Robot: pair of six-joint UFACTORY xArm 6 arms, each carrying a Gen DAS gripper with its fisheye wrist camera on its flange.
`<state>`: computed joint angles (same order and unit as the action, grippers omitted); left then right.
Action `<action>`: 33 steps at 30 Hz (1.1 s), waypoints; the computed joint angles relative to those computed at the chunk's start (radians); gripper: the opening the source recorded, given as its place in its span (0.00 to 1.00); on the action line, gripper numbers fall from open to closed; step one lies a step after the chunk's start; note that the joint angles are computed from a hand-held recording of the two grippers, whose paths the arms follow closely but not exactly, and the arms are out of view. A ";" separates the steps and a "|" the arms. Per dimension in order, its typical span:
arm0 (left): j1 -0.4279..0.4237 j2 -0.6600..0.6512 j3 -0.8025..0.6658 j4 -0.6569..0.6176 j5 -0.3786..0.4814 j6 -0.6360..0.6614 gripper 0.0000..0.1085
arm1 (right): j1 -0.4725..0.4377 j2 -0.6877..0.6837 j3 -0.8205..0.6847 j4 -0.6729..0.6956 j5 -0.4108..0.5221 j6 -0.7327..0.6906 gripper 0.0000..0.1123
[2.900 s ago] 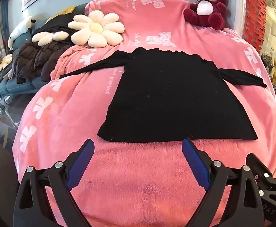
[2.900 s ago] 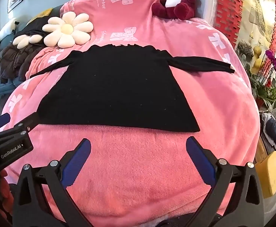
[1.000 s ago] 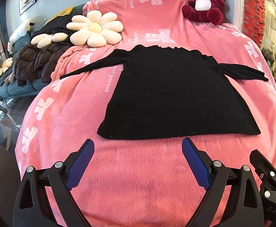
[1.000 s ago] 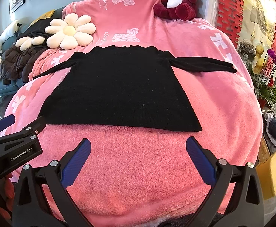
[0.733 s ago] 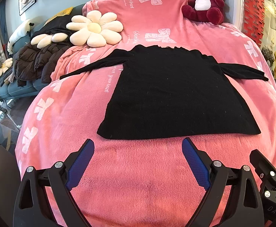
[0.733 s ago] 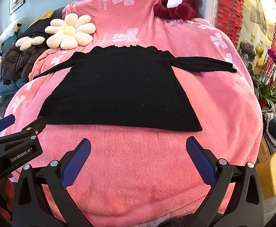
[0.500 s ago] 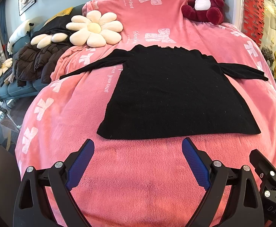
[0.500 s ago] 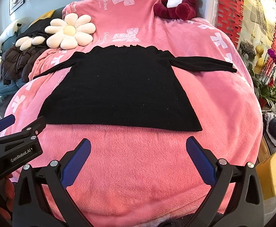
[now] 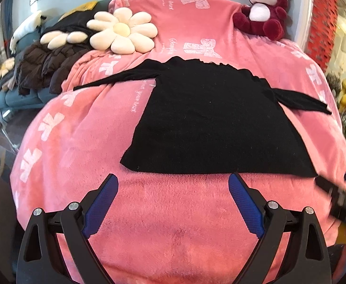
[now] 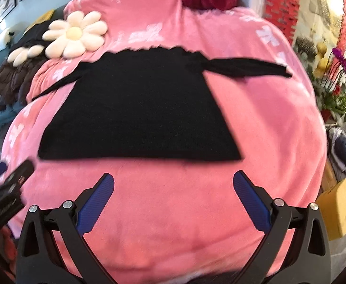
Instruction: Fold small clothes
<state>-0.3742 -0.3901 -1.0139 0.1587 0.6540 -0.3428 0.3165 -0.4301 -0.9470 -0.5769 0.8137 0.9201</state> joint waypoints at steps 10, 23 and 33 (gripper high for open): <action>0.001 0.188 -0.122 -0.032 -0.091 0.046 0.85 | -0.525 0.428 -0.343 0.121 -0.206 -0.277 0.79; -0.046 0.425 -0.266 -0.130 -0.182 0.196 0.85 | -0.786 1.051 -1.079 0.376 -0.109 -0.266 0.56; -0.042 0.439 -0.275 -0.162 -0.180 0.220 0.85 | -0.671 1.038 -1.136 0.771 -0.351 -0.560 0.05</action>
